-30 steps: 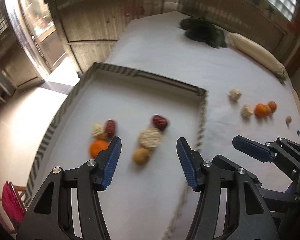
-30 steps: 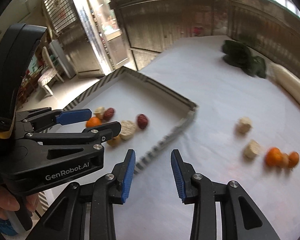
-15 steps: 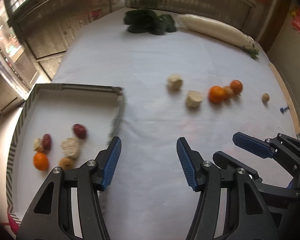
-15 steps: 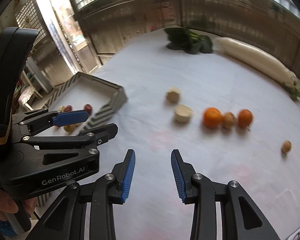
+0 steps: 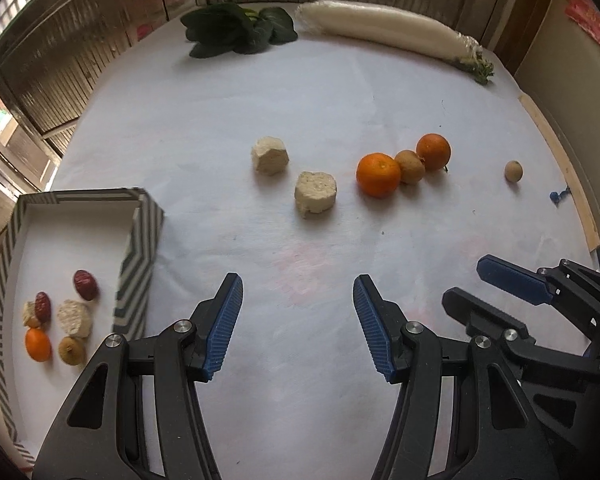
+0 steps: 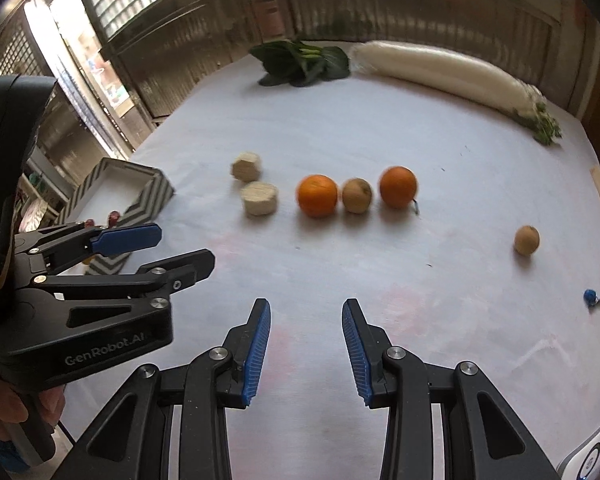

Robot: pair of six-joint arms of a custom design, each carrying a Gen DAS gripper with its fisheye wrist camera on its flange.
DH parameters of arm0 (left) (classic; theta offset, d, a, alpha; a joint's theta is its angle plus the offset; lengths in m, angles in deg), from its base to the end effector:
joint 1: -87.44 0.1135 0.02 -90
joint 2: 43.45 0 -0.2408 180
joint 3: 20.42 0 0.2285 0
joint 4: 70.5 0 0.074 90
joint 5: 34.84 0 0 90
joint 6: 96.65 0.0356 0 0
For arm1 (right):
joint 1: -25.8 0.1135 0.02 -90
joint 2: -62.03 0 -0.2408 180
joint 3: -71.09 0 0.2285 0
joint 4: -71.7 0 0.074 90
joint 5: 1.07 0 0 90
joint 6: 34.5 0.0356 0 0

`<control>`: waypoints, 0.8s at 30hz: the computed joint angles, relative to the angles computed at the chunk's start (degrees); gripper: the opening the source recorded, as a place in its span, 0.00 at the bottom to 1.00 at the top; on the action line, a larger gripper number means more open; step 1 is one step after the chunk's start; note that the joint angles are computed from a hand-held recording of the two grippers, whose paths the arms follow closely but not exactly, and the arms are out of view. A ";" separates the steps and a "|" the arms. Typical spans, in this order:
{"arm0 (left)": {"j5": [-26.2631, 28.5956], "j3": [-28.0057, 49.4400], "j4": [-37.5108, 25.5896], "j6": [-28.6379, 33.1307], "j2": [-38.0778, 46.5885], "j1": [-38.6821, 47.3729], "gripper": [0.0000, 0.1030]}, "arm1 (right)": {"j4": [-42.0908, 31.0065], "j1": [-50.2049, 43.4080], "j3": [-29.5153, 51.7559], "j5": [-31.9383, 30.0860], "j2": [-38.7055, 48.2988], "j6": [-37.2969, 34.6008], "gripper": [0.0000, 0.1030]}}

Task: Organize fruits
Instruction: 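Move both open grippers back toward the remaining fruits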

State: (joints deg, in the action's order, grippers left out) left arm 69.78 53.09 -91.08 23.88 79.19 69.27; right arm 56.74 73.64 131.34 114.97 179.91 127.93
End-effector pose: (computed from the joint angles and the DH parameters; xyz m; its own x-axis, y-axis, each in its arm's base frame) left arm 0.3174 -0.1136 0.0418 -0.5721 0.7051 -0.4190 0.7843 0.6198 -0.0278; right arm 0.2040 0.2020 0.0322 -0.7442 0.4542 -0.4897 0.4361 0.8858 0.1588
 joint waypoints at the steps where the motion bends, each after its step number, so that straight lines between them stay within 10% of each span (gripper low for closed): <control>1: -0.20 0.99 -0.34 -0.31 1.00 -0.39 0.56 | 1.08 -0.32 -0.94 -0.11 0.01 0.05 0.35; 22: 0.88 19.91 -4.95 -5.02 15.17 -5.52 0.56 | 16.91 -11.47 -7.31 -4.40 2.00 -10.33 0.35; 24: 1.28 20.30 -4.90 -4.73 15.39 -5.47 0.39 | 17.08 -11.99 -6.73 -4.91 2.60 -11.00 0.35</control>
State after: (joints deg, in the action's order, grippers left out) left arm 71.06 73.39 -95.98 19.16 94.58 63.80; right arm 73.83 61.65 124.61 110.06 182.51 116.93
